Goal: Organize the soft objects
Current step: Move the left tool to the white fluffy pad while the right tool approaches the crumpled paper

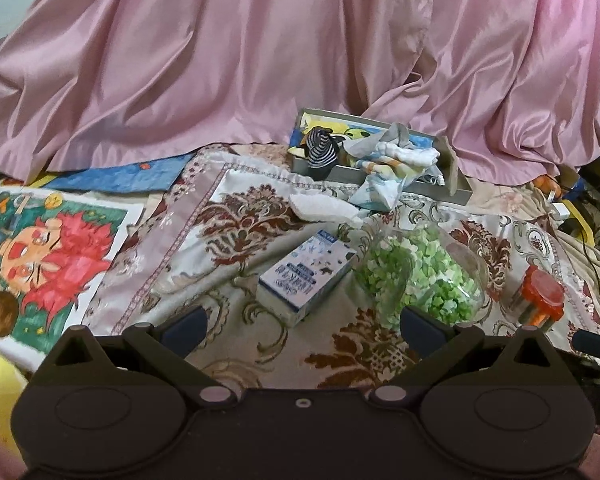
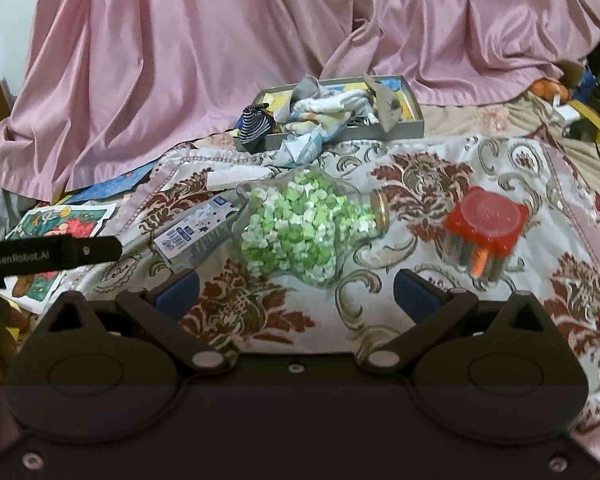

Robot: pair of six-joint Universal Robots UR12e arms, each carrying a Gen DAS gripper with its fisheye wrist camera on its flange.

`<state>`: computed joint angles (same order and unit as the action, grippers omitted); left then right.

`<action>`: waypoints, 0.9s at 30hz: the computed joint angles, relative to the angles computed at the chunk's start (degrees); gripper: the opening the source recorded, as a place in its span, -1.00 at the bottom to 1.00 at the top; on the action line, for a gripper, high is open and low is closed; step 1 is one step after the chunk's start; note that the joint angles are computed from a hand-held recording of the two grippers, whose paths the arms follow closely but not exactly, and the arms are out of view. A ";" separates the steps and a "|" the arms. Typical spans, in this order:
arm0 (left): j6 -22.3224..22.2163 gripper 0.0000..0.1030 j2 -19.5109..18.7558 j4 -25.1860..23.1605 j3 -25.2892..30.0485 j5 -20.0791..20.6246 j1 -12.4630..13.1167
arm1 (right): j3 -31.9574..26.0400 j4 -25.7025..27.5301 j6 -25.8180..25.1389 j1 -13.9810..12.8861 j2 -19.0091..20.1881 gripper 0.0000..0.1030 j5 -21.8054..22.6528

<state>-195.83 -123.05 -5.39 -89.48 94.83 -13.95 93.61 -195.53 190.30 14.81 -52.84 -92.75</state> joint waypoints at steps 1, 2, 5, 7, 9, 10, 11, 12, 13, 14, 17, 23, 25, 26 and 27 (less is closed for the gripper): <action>0.39 0.98 -0.29 -0.08 0.46 0.10 0.00 | -0.43 -0.13 -0.41 -0.03 0.30 0.99 0.04; 0.75 0.98 -0.65 -0.09 0.98 0.09 0.06 | -0.98 -0.16 -0.63 -0.07 0.67 0.99 0.14; 1.00 0.98 -1.64 -0.60 2.53 -0.11 0.21 | -2.37 -0.39 -1.15 -0.18 1.65 0.99 0.44; 1.21 0.99 -2.30 -1.30 3.62 -0.65 0.38 | -3.40 -1.25 -1.98 -0.30 2.51 0.99 0.66; 1.72 0.99 -2.97 -2.14 4.80 -1.74 0.65 | -4.47 -1.68 -2.86 -0.27 3.30 0.99 0.57; 1.87 0.99 -3.35 -2.86 5.53 -2.91 0.91 | -5.04 -2.02 -3.31 -0.29 3.73 0.99 0.65; 2.09 0.99 -3.79 -3.53 6.33 -4.22 1.21 | -5.66 -2.53 -3.80 -0.29 4.25 0.99 0.63; 2.51 0.99 -4.30 -3.96 7.17 -5.21 1.45 | -6.18 -2.98 -4.17 -0.32 4.71 0.99 0.49; 3.08 0.99 -4.81 -4.14 7.94 -5.79 1.63 | -6.55 -3.49 -4.38 -0.26 5.08 0.99 0.16; 3.67 0.99 -5.38 -4.03 8.73 -5.92 1.72 | -6.97 -3.87 -4.41 -0.27 5.44 0.99 -0.06; 6.30 0.99 -7.29 -2.59 11.10 -5.79 1.93 | -8.19 -5.30 -3.91 -0.27 6.52 0.99 -0.91; 4.34 0.99 -9.53 -1.95 13.70 -6.69 2.77 | -12.31 -5.98 -4.45 -0.41 9.49 0.99 -3.74; 3.26 0.99 -10.14 -2.21 14.44 -7.24 3.07 | -14.08 -5.82 -5.24 -0.39 10.65 0.99 -4.25; 2.98 0.99 -10.43 -2.11 14.75 -7.48 3.21 | -14.73 -5.83 -5.53 -0.41 11.12 0.99 -4.16; 2.74 0.99 -10.85 -1.92 15.20 -7.78 3.37 | -15.44 -6.01 -5.89 -0.46 11.62 0.99 -3.93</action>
<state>-193.09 -133.90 -7.31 -74.28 87.05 -10.58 78.16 -201.54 184.41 14.35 -41.22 -96.67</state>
